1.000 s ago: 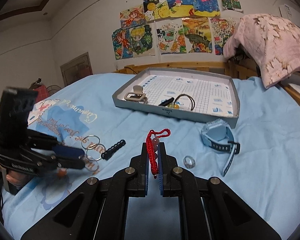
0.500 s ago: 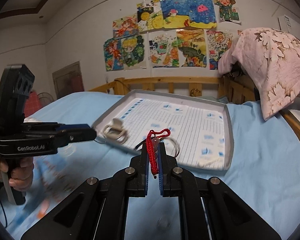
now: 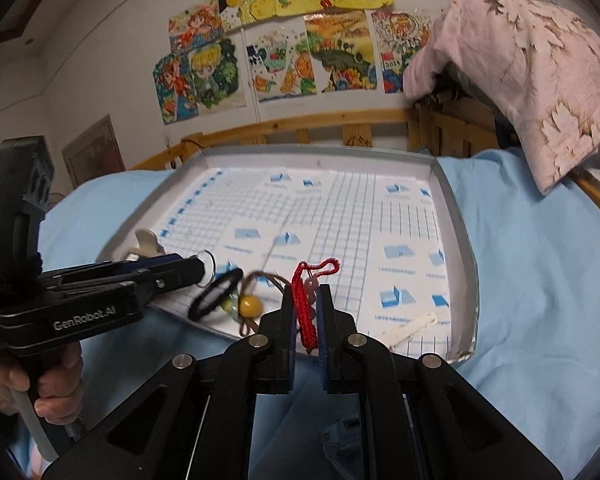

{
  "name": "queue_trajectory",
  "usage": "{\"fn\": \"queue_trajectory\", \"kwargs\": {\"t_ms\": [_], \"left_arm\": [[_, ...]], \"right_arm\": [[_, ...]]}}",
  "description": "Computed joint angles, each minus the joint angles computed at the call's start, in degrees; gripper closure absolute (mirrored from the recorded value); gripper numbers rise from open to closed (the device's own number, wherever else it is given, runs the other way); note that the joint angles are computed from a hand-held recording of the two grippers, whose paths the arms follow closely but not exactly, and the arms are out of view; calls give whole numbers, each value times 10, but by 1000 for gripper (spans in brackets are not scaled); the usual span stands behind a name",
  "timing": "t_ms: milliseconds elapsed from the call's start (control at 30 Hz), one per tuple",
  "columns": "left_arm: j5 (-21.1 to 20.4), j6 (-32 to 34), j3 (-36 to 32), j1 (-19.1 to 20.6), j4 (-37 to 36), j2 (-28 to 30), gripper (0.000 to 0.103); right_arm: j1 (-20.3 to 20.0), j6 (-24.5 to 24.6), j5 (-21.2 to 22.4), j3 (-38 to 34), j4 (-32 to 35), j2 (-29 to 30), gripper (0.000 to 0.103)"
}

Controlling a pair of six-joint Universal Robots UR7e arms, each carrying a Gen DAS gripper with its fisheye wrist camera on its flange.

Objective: Organize jewelry
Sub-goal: 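Open both tools over the tray and withdraw them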

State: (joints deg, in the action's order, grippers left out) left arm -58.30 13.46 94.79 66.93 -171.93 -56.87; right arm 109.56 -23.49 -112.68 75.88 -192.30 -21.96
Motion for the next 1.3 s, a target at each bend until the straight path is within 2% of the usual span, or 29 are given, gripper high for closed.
{"fn": "queue_trajectory", "kwargs": {"t_ms": [100,167,233,300,433,467,500,533,600,667,767,833,900,1100,1300], "left_arm": [[0,-8,2,2,6,-3,75],[-1,-10,6,2,1,-8,74],[-4,-10,13,1,-6,-15,64],[-6,-7,30,-4,-31,-26,41],[-5,-3,64,-19,-74,-52,36],[0,-6,76,-25,-83,-61,31],[3,-5,88,-30,-96,-70,21],[9,-1,102,-38,-116,-79,16],[24,13,132,-56,-161,-96,2],[45,31,165,-80,-208,-115,0],[78,46,209,-115,-252,-145,0],[99,50,234,-137,-270,-166,0],[123,57,263,-162,-288,-187,0],[193,49,344,-238,-304,-261,0],[288,42,420,-314,-319,-322,0]], "right_arm": [[-1,8,-1,4,-8,-3,65],[-1,9,-1,12,-16,-9,63],[2,8,-4,22,-35,-14,63],[5,1,-8,30,-54,-19,63],[15,-18,-8,67,-103,-41,63],[19,-22,-8,79,-116,-49,62],[21,-24,-7,90,-128,-56,57],[25,-26,-5,104,-144,-64,49],[33,-29,-1,132,-170,-83,43],[41,-31,-1,156,-191,-99,38],[55,-29,4,203,-230,-127,24],[66,-26,1,228,-251,-141,10],[78,-27,-1,252,-274,-154,5],[118,-35,-24,314,-320,-184,2],[160,-41,-44,371,-374,-200,2]]}}
